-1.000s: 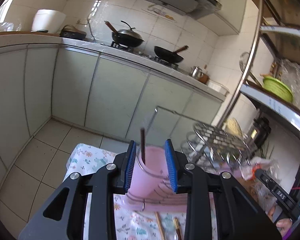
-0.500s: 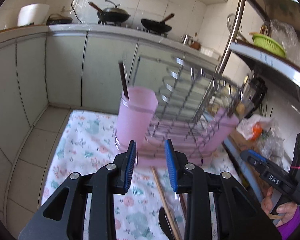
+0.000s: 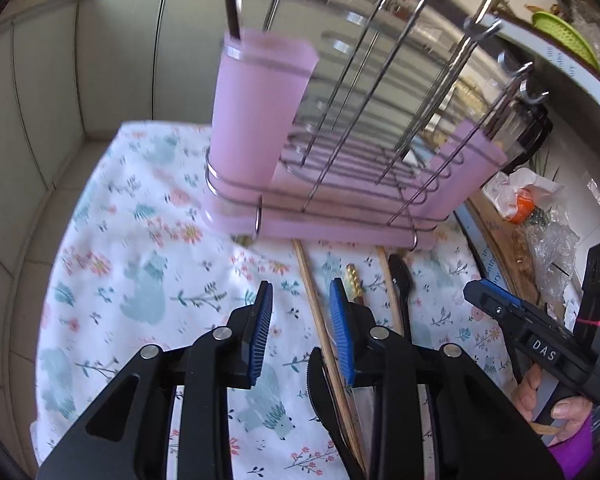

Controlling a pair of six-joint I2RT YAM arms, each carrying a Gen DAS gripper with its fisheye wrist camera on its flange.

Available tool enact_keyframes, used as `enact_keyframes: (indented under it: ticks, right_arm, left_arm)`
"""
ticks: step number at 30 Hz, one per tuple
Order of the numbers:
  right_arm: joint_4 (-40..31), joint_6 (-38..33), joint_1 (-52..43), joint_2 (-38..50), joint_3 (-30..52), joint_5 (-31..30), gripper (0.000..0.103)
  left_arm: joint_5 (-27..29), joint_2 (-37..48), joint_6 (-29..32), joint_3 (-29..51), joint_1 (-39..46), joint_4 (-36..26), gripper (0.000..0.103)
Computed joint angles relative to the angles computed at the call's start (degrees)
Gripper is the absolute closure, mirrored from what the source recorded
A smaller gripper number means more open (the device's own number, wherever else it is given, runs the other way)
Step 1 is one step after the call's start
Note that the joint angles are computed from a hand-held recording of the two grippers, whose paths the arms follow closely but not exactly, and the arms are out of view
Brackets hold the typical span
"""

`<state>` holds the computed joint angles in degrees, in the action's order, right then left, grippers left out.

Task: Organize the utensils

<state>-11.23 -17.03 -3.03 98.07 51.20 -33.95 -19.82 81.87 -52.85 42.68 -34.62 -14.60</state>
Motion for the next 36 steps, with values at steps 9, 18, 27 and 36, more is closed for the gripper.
enact_keyframes:
  ticks: [9, 18, 27, 36]
  right_arm:
    - [-7.5, -1.0, 0.1, 7.9, 6.2, -1.0, 0.081]
    - [-10.8, 0.0, 1.1, 12.4, 10.9, -1.7, 0.081]
    - [-11.4, 1.8, 4.9, 15.3, 12.4, 0.8, 0.079]
    - [-9.0, 3.8, 7.3, 15.5, 11.4, 4.0, 0.092]
  left_arm:
    - [11.6, 11.4, 0.8, 5.5, 6.4, 2.2, 0.091]
    - [14.6, 20.8, 1.7, 12.1, 8.8, 0.5, 0.095]
    - [14.3, 15.4, 0.6, 6.8, 9.1, 1.7, 0.097]
    - [14.1, 8.7, -1.4, 1.4, 9.6, -0.5, 0.097]
